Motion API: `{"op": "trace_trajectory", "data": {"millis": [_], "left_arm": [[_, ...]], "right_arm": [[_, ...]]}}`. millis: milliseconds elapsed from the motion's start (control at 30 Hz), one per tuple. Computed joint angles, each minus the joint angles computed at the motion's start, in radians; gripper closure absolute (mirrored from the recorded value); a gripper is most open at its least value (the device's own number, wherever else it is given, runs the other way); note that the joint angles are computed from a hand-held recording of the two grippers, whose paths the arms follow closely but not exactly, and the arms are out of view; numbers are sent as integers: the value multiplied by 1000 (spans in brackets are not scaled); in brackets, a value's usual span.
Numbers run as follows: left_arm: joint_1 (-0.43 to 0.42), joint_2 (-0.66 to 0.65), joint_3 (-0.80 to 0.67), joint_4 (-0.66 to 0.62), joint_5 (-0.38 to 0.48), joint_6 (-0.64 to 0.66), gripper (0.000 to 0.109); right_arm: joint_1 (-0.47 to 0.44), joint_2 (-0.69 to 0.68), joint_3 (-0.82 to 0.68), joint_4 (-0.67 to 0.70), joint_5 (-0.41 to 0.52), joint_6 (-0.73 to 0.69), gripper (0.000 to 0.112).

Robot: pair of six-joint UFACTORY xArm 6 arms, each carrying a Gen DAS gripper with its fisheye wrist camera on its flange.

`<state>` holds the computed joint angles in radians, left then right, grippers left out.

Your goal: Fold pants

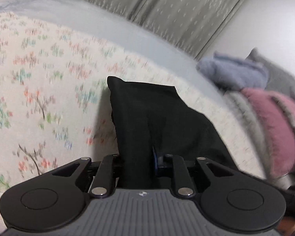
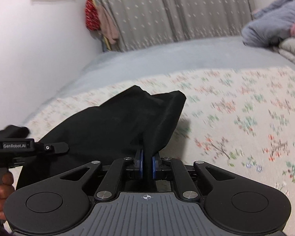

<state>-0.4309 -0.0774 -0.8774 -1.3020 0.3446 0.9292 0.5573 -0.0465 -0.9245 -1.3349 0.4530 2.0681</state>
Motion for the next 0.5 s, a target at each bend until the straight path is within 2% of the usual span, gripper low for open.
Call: {"op": "trace_trajectory", "data": {"millis": [33,100,200,233,267,433,500], "left_arm": [[-10,6,8,-1,-23,-19,85],[-1,5,15,-38,-13,-16,82],[15,0,21,-5,2,-73,74],[17,-2,24,5,0,-90,68],[17,-6,29,18,-7,-110,65],[5,-39,53,95,-55,-177,61],[-9,-52,69,203,-111,-244,53]], "right_arm": [[-17,9,9,9,-29,12,101],[-50,18,34,20,-97,53,94],[-80,5,63,-70,-158,186,91],[-84,-1,69,-70,-167,196,89],[-84,-10,76,-67,-166,198,88],[-71,-55,111,10,-136,131,82],[-77,-65,122,47,-125,90,77]]}}
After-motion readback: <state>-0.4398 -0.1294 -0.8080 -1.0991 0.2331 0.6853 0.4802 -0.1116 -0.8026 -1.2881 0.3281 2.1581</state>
